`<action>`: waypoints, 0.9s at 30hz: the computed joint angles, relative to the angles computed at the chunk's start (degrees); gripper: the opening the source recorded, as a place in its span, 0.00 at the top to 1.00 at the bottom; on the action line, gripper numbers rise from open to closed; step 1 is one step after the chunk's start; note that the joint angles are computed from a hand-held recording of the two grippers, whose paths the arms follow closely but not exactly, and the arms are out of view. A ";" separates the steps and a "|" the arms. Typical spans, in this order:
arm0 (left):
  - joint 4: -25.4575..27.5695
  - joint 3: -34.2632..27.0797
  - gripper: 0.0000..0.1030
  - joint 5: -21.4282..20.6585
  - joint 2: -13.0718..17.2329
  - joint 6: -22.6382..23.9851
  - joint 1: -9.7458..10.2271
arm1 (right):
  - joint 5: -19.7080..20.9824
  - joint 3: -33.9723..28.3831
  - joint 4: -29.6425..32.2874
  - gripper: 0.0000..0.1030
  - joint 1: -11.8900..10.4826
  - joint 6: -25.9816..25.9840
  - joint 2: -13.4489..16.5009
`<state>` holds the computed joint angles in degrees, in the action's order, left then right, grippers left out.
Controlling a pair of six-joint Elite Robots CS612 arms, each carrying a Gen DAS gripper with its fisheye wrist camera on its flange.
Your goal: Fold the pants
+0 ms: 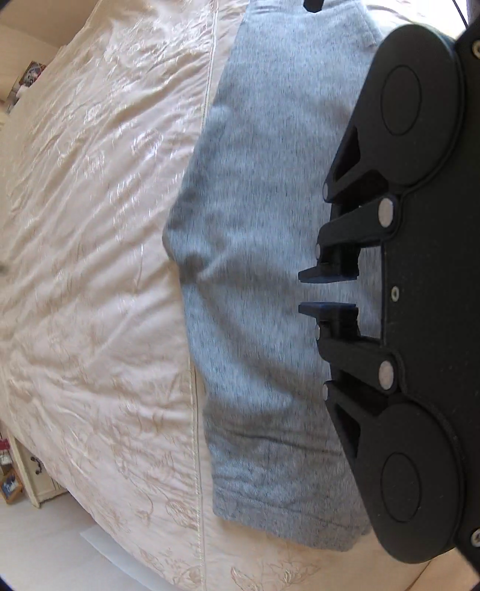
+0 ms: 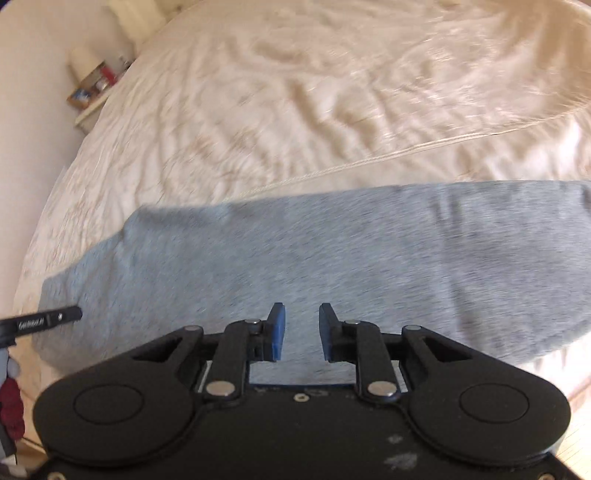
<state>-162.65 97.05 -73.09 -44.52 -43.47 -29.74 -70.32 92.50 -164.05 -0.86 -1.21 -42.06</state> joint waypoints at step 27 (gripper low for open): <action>20.79 -29.87 0.79 -4.28 12.26 2.51 -11.72 | 5.36 -4.38 3.19 0.61 -20.25 10.07 6.11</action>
